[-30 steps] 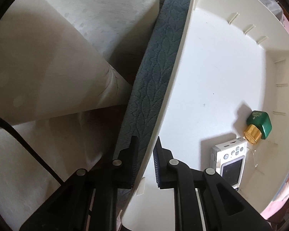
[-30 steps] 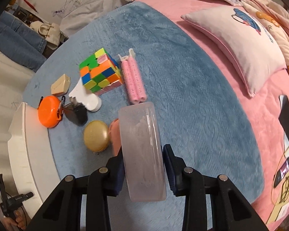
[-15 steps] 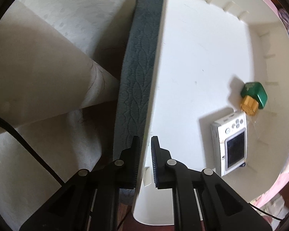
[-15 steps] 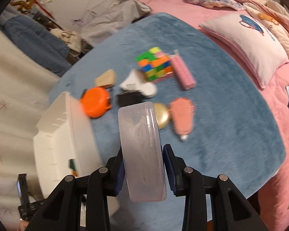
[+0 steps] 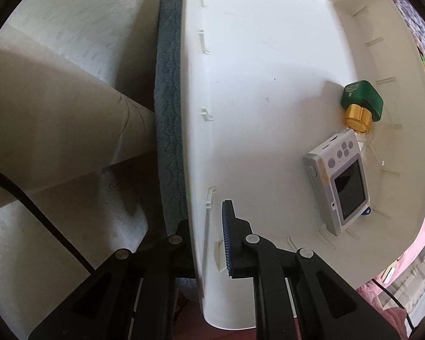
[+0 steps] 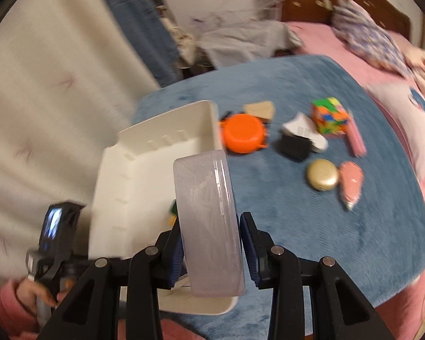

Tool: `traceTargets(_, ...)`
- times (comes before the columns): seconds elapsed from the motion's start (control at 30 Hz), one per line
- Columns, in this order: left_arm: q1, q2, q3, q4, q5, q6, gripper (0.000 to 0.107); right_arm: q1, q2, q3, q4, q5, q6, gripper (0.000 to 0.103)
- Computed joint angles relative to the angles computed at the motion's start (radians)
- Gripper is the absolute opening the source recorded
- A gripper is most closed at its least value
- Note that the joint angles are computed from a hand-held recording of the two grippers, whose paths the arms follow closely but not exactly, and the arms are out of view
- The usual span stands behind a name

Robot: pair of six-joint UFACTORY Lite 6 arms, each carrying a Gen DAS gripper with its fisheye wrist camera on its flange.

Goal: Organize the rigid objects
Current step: 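Carry the blue-labelled box into the white tray and open the right gripper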

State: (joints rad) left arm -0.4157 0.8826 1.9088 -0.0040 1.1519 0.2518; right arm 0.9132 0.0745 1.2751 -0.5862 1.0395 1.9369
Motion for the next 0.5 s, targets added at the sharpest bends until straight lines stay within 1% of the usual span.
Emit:
traceTargets(0.03, 0.001, -0.001, -0.02, 0.001, -0.02, 0.008, 0.012, 0.005, 0.025, 0.031, -0.005, 0.0, -0.022, 0.037)
traceTargets(0.17, -0.01, 0.009, -0.009, 0.0, -0.019, 0.012, 0.012, 0.02, 0.134, 0.164, -0.01, 0.003, -0.128, 0.037)
traceTargets(0.27, -0.016, -0.032, -0.117, -0.001, -0.09, 0.008, 0.012, 0.016, 0.203, 0.245, 0.0, -0.005, -0.204, 0.038)
traceTargets(0.4, -0.027, -0.097, -0.212, -0.007, -0.121, -0.001, 0.012, 0.026, 0.265, 0.311, 0.004, 0.005, -0.253, 0.038)
traceTargets(0.47, -0.014, -0.075, -0.182, -0.011, -0.114, 0.011, 0.012, 0.036, 0.264, 0.312, -0.021, 0.005, -0.239, 0.044)
traceTargets(0.5, -0.012, -0.079, -0.186, -0.014, -0.114, 0.012, 0.012, 0.04, 0.26, 0.309, -0.036, 0.01, -0.23, 0.055)
